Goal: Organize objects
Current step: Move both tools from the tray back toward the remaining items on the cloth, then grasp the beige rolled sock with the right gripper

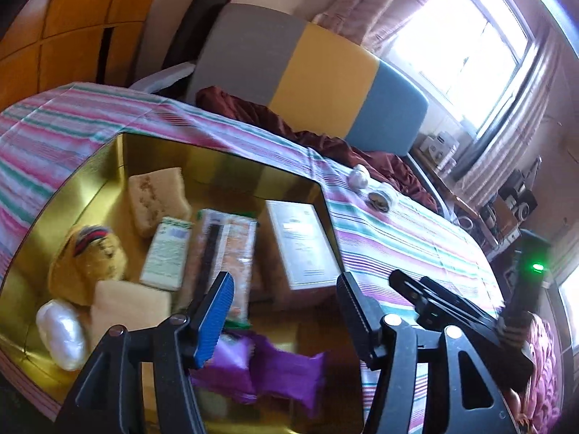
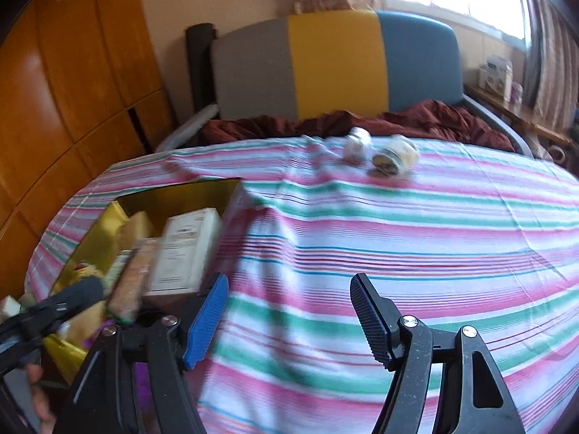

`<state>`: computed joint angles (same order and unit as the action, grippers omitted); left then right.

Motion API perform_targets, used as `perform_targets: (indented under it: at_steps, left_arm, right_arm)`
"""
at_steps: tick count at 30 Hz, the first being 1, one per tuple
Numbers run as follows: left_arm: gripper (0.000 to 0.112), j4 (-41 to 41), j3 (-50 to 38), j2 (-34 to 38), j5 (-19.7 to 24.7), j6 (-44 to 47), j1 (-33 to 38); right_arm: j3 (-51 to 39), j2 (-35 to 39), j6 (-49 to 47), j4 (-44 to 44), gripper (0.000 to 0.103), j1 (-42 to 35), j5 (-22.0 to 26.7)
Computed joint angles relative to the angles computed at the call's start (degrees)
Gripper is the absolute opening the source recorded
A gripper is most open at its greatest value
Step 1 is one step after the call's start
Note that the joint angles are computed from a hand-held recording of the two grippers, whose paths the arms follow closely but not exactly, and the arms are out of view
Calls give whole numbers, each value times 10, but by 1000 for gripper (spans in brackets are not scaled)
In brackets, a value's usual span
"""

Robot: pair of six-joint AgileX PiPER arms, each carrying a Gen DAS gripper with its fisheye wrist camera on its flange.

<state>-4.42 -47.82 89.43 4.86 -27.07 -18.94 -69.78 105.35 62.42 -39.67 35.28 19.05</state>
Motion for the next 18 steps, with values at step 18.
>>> perform_targets:
  at_steps: [18]
  left_arm:
    - [60, -60, -172, 114, 105, 111, -99]
  right_arm:
    - [-307, 206, -395, 379, 71, -219, 79]
